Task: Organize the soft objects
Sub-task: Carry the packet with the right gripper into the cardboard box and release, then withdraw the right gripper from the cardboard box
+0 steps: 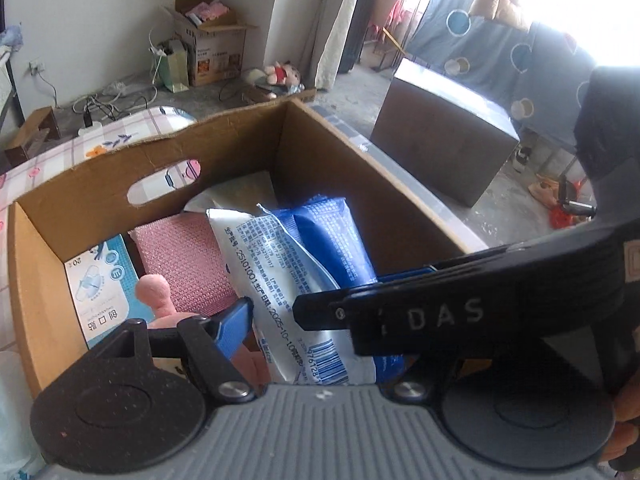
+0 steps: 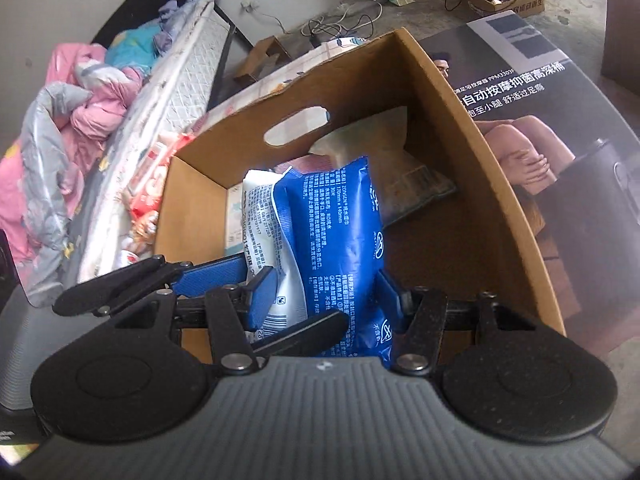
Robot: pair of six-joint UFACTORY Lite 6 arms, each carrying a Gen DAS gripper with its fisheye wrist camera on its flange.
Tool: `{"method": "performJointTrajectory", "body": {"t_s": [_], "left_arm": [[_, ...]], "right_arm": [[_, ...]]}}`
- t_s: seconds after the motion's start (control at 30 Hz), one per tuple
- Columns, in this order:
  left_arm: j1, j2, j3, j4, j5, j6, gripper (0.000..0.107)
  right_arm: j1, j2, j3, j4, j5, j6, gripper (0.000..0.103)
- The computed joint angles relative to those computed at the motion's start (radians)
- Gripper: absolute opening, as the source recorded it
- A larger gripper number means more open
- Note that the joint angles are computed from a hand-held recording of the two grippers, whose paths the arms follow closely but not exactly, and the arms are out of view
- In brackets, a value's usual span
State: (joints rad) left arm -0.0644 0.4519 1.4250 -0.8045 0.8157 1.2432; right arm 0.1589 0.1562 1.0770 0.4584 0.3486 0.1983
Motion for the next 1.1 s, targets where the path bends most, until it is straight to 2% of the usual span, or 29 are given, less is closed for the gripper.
{"method": "performJointTrajectory", "body": {"t_s": [0.17,0.3,0.37,0.47,0.6,0.67,0.77,0.8,0.83,0.9,1.1], "left_arm": [[-0.046,0.166,0.152,0.170,-0.004,-0.172,0.070],[-0.042,0.164,0.157,0.238,-0.036,-0.213,0.070],[-0.024,0.162,0.178,0.251,0.002,-0.230,0.069],[-0.010,0.157,0.179,0.245,0.029,-0.235,0.067],[-0.020,0.121,0.129,0.224,0.001,-0.220,0.066],[-0.017,0.088,0.088,0.211,-0.013,-0.196,0.066],[-0.013,0.065,0.065,0.194,-0.019,-0.189,0.069],[-0.005,0.046,0.048,0.174,-0.023,-0.174,0.073],[0.003,0.023,0.026,0.147,-0.032,-0.149,0.077],[0.023,-0.019,-0.011,0.093,-0.038,-0.092,0.079],[0.114,-0.114,-0.038,0.026,0.057,-0.048,0.080]], "right_arm": [[-0.009,0.261,0.187,-0.096,0.043,0.027,0.053],[-0.033,0.336,0.215,0.070,0.040,-0.137,0.051],[-0.035,0.339,0.210,0.094,0.032,-0.159,0.051],[-0.036,0.334,0.194,0.141,0.017,-0.200,0.051],[-0.057,0.318,0.132,0.413,0.025,-0.392,0.051],[-0.047,0.304,0.107,0.469,0.011,-0.431,0.051],[-0.049,0.285,0.090,0.501,0.010,-0.439,0.052],[-0.060,0.272,0.075,0.548,0.013,-0.472,0.053],[-0.070,0.255,0.057,0.603,0.015,-0.512,0.053],[-0.087,0.204,0.011,0.715,0.015,-0.599,0.055],[-0.077,-0.013,-0.133,0.919,-0.029,-0.744,0.060]]}}
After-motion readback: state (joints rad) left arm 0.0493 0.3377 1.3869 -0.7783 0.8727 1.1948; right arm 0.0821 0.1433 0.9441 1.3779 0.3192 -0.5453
